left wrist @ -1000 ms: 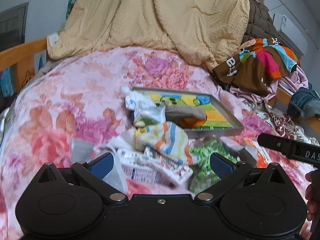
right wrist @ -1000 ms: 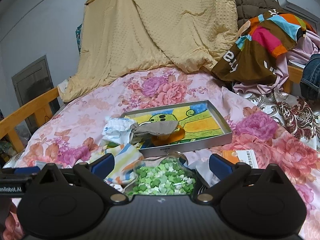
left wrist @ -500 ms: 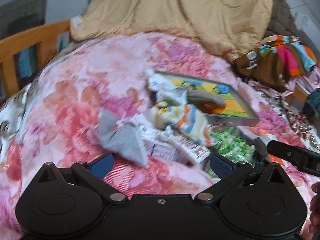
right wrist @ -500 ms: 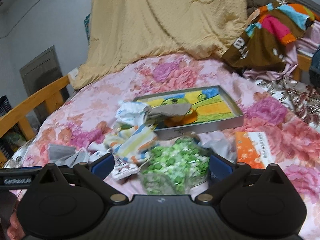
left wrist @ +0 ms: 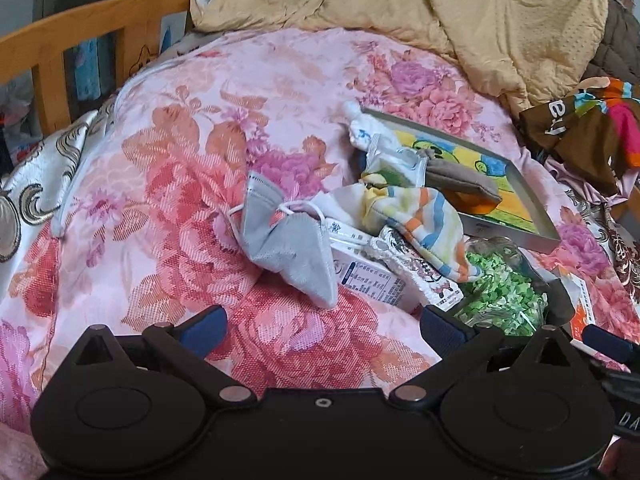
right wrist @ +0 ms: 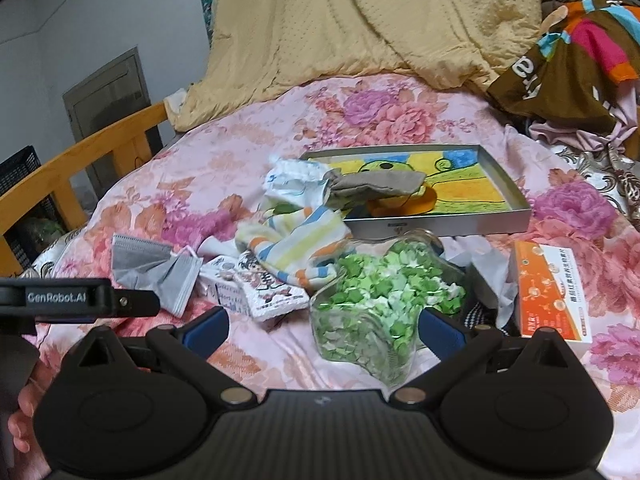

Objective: Organize soft objects
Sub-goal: 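Move both open tools back over the remaining pile of items, then grasp the grey face mask with the left tool while the right tool grasps the cartoon-printed packet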

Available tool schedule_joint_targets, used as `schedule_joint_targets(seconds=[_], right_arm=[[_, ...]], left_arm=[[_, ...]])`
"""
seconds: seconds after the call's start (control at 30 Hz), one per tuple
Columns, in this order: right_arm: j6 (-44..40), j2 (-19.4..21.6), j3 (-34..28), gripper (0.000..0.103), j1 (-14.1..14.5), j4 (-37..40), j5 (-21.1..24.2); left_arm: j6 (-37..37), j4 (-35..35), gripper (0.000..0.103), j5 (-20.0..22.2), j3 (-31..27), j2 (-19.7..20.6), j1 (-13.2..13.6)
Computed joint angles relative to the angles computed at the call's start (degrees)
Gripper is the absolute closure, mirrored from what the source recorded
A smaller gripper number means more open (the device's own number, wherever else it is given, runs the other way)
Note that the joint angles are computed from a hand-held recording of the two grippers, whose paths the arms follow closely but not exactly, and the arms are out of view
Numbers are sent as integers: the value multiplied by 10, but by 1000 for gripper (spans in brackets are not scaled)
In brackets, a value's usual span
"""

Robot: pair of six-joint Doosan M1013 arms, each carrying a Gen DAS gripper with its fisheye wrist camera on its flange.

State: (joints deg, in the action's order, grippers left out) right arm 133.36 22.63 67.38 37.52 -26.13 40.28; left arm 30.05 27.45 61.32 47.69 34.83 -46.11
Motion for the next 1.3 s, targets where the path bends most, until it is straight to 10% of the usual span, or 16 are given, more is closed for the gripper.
schedule_joint_targets(seconds=[0.5, 1.3], right_arm=[[-194, 32, -41, 0, -3, 66, 4], [-393, 94, -119, 1, -22, 231, 26]], left_arm=[[260, -125, 1, 95, -126, 57, 45], [270, -205, 1, 110, -161, 89, 73]])
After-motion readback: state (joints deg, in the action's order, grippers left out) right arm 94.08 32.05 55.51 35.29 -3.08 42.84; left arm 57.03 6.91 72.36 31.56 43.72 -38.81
